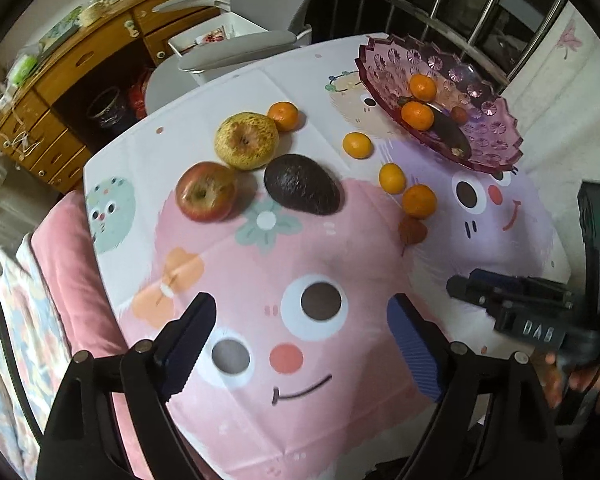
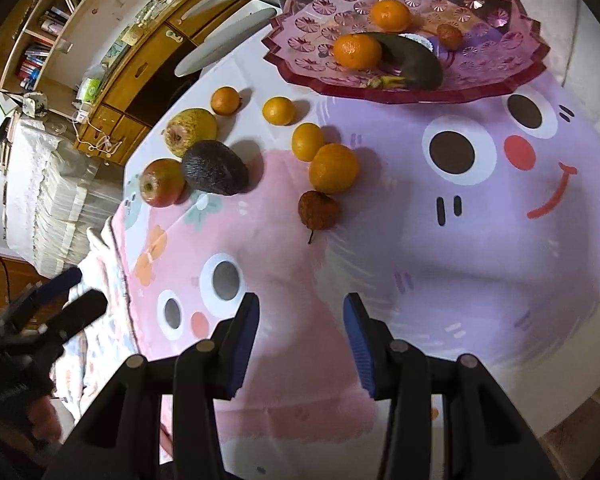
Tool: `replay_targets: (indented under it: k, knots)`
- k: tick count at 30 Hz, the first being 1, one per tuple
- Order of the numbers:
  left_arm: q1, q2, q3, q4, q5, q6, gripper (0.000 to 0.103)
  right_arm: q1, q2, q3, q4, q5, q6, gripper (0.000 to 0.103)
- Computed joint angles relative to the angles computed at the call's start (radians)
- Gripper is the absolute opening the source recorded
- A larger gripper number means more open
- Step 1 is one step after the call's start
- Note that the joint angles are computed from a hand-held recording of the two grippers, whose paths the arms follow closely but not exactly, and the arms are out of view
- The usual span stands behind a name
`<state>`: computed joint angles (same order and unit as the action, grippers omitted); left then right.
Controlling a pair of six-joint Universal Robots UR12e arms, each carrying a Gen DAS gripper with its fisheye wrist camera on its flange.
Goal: Organize fruits
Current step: 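Withdraw both tools from the bowl toward the remaining fruit, then grasp the dark avocado with the left tool while the right tool grasps a dried brown fruit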
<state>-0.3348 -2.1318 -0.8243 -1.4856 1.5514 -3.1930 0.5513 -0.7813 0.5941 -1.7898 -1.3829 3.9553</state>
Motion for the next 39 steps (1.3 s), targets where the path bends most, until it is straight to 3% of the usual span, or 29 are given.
replay_targets:
  k: [4, 9, 15, 19, 32, 39]
  knots:
    - [-0.003, -0.066, 0.085, -0.051, 0.017, 0.031, 0.088, 0.006, 0.019, -0.02, 0.029, -0.035, -0.031, 0.044]
    - [0.005, -0.151, 0.192, -0.126, -0.017, 0.0, 0.088, 0.007, 0.035, -0.024, 0.013, -0.055, -0.064, 0.044]
    - [0.011, -0.213, 0.253, -0.134, -0.046, -0.028, 0.088, 0.009, 0.05, -0.026, -0.048, -0.074, -0.126, 0.044]
    - [0.014, -0.241, 0.277, -0.136, -0.055, -0.062, 0.088, 0.01, 0.076, -0.066, -0.04, -0.089, -0.168, 0.044]
    - [0.018, -0.336, 0.394, -0.184, -0.065, -0.126, 0.088, -0.001, 0.098, -0.082, -0.046, -0.069, -0.195, 0.041]
    - [0.012, -0.379, 0.46, -0.215, -0.048, -0.123, 0.074, 0.0, 0.111, -0.107, -0.028, -0.082, -0.225, 0.031]
